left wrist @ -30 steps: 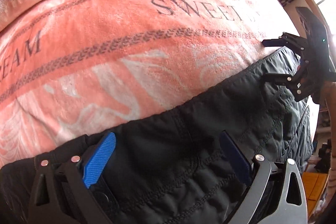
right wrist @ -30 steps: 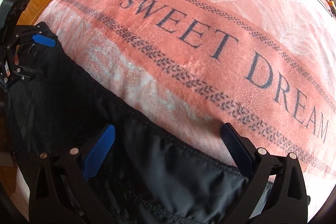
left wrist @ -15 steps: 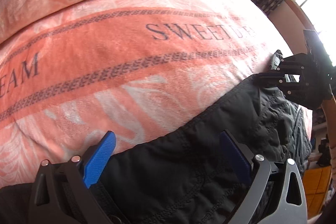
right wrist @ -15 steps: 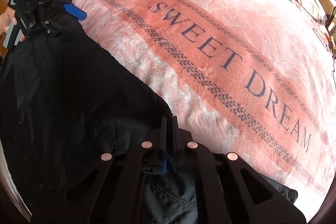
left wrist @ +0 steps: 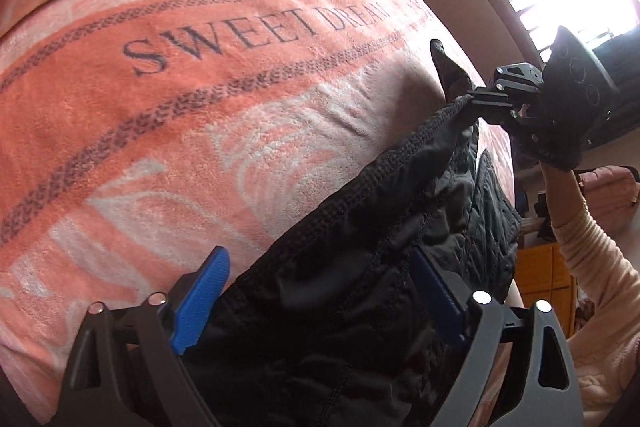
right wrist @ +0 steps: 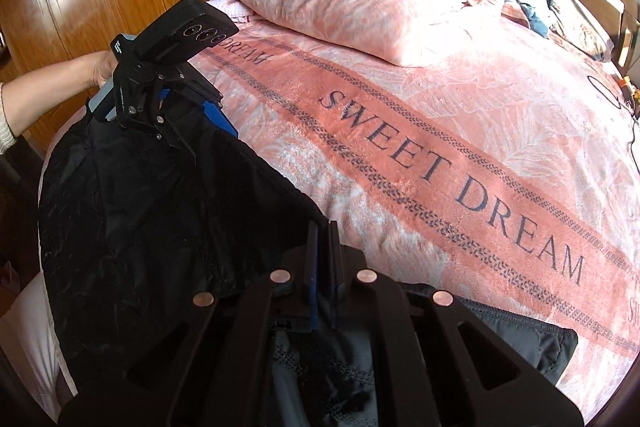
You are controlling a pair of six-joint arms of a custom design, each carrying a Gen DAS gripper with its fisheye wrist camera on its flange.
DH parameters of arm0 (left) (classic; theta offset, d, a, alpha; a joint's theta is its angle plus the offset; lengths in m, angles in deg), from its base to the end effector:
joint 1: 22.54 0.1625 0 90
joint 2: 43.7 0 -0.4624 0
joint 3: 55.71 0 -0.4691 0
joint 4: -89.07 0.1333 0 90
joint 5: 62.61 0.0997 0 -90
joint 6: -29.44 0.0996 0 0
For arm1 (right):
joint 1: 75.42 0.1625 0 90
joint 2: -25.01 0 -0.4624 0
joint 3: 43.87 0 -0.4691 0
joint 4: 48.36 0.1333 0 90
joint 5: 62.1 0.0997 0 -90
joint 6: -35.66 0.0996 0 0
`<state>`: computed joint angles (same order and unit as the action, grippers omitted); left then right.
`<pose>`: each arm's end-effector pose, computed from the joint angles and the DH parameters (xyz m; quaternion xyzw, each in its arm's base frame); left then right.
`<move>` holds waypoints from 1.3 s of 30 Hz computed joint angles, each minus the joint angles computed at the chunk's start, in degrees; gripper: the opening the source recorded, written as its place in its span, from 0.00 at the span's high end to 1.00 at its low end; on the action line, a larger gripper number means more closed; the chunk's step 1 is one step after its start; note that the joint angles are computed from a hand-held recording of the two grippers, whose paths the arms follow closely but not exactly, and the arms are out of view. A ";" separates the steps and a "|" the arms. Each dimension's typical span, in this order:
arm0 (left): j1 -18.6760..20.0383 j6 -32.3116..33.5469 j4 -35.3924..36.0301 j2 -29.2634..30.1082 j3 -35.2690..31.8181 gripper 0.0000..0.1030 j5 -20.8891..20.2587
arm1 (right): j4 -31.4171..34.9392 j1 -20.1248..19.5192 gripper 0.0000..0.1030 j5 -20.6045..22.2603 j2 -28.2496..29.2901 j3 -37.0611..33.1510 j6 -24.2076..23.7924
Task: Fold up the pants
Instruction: 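Lift the held edge with both grippers and fold it over the other half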
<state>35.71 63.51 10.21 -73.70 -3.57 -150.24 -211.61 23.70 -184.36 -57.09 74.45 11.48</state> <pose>-0.3376 -0.8068 0.0790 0.5254 0.8010 0.2866 0.0140 0.1698 -0.5524 0.3361 0.1765 -0.8980 0.2679 0.3011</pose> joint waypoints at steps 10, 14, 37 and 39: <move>-2.69 8.67 -19.86 -12.94 17.74 0.84 6.59 | -5.27 3.19 0.97 -1.24 -1.57 2.96 5.70; -6.35 12.85 -35.05 -24.49 32.55 0.85 10.75 | -11.08 8.89 0.96 -5.22 -3.06 6.96 4.94; -10.67 -4.08 -49.17 -62.31 75.31 0.78 15.38 | -6.28 27.59 0.93 -15.63 -1.97 26.46 41.76; -9.65 -6.37 -48.68 -62.46 75.91 0.77 14.46 | -5.65 27.00 0.92 -14.75 -1.40 27.22 43.76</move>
<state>26.05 57.14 -38.47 -136.16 72.35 -135.78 -217.27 50.71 -199.11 -58.49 101.68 55.24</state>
